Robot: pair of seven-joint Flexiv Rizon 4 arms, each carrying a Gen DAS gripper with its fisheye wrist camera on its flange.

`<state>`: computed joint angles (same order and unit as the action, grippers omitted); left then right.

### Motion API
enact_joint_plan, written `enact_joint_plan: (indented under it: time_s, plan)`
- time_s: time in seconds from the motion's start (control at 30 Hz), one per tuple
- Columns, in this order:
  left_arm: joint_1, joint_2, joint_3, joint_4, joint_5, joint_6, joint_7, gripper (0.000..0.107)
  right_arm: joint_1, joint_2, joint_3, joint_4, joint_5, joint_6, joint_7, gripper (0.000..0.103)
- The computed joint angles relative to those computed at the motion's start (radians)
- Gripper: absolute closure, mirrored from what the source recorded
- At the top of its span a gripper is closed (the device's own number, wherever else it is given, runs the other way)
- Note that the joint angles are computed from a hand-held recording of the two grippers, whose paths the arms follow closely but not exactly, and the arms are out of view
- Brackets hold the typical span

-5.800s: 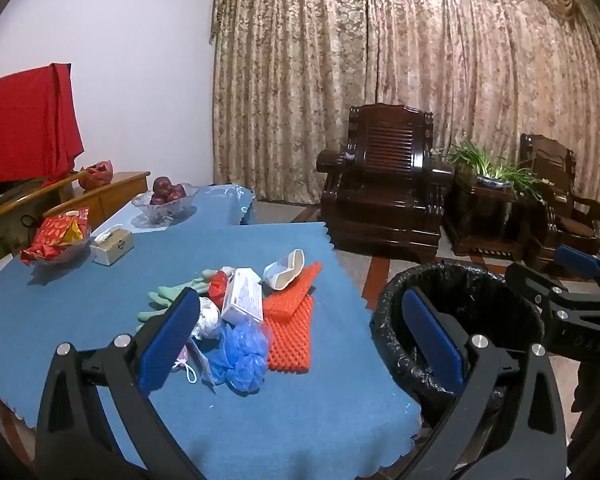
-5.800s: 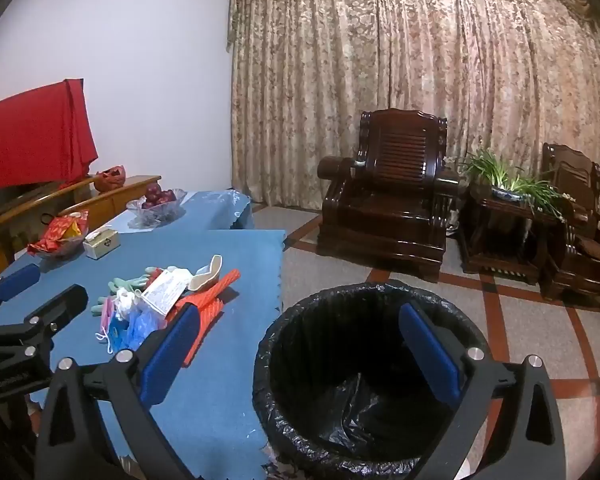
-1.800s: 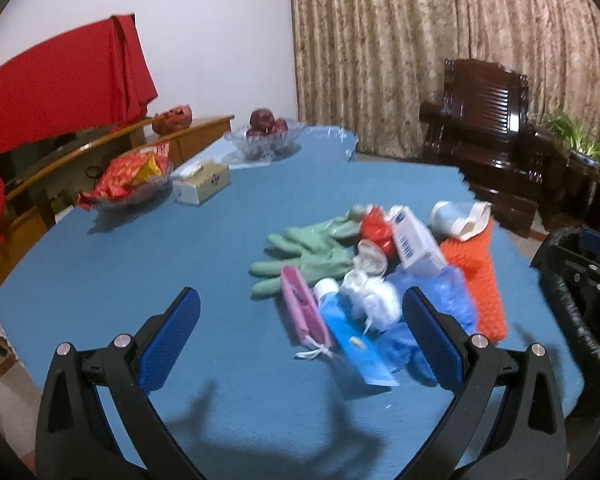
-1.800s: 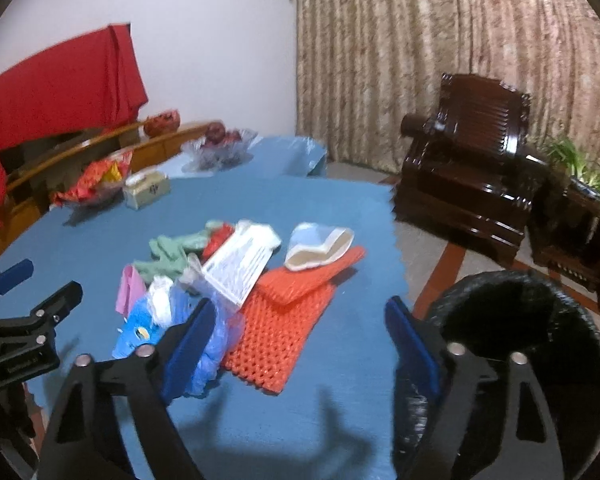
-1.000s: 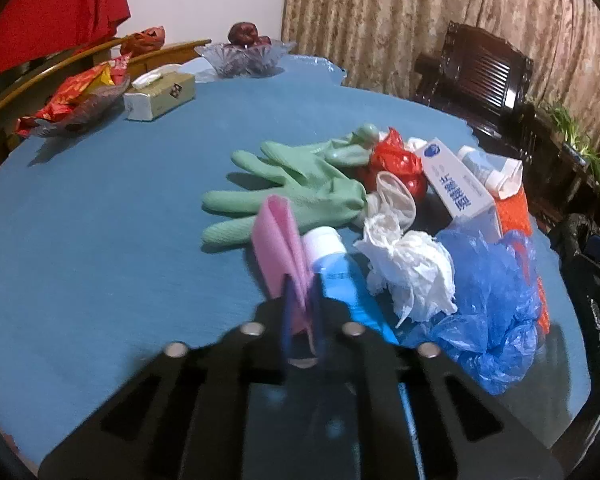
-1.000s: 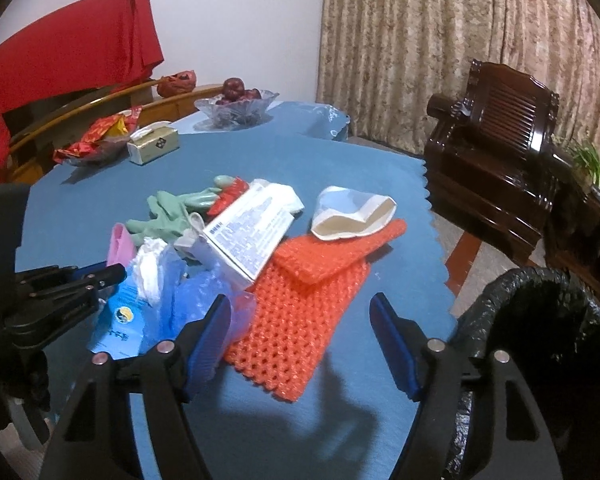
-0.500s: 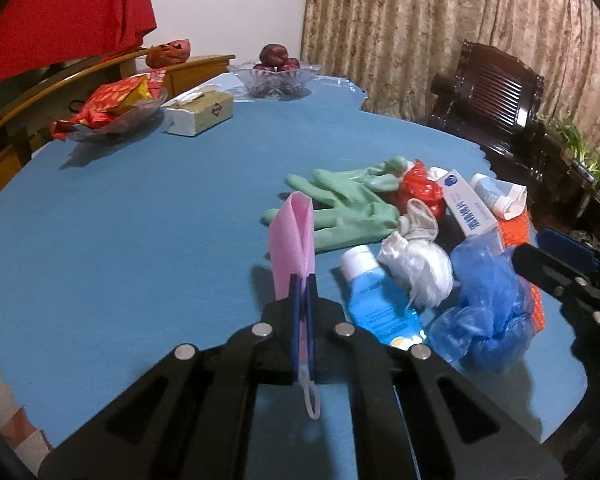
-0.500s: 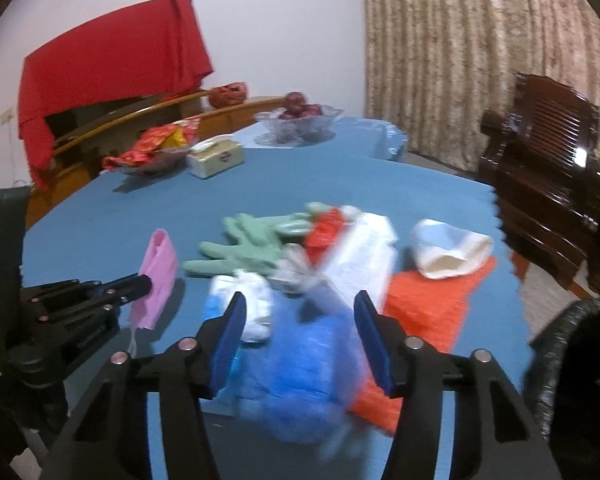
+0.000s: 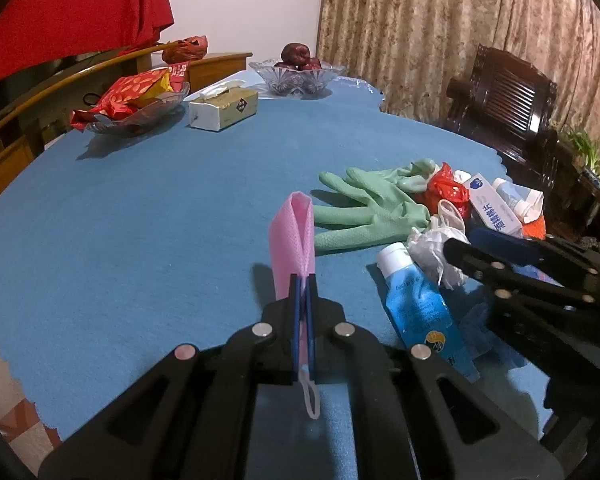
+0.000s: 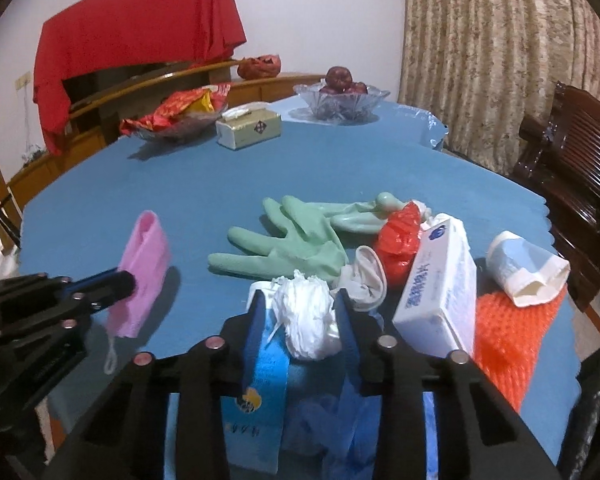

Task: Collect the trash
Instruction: 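Grasp the crumpled white tissue with the right gripper while the left holds the mask, then carry mask and tissue over the black bin and open both grippers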

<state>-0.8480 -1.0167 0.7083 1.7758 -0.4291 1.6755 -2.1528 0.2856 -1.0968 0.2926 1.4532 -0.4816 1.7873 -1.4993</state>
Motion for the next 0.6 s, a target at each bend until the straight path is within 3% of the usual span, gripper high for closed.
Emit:
enact_joint_plan:
  time_s: [0.07, 0.37, 0.5, 0.6]
  plan:
    - [0.001, 0.001, -0.001, 0.001, 0.001, 0.002, 0.0, 0.105, -0.006, -0.007, 0.014, -0.014, -0.01, -0.032, -0.006, 0.088]
    - [-0.024, 0.003, 0.028, -0.013, -0.006, 0.001, 0.004, 0.105, -0.16, 0.006, 0.213, 0.041, -0.063, 0.01, -0.073, 0.091]
    - [-0.04, 0.003, 0.044, -0.039, 0.002, -0.006, 0.018, 0.104, -0.215, 0.033, 0.243, 0.078, -0.094, 0.05, -0.044, 0.091]
    - [-0.04, 0.004, 0.04, -0.073, 0.015, -0.002, 0.027, 0.104, -0.234, 0.075, 0.211, 0.121, -0.098, 0.103, -0.005, 0.091]
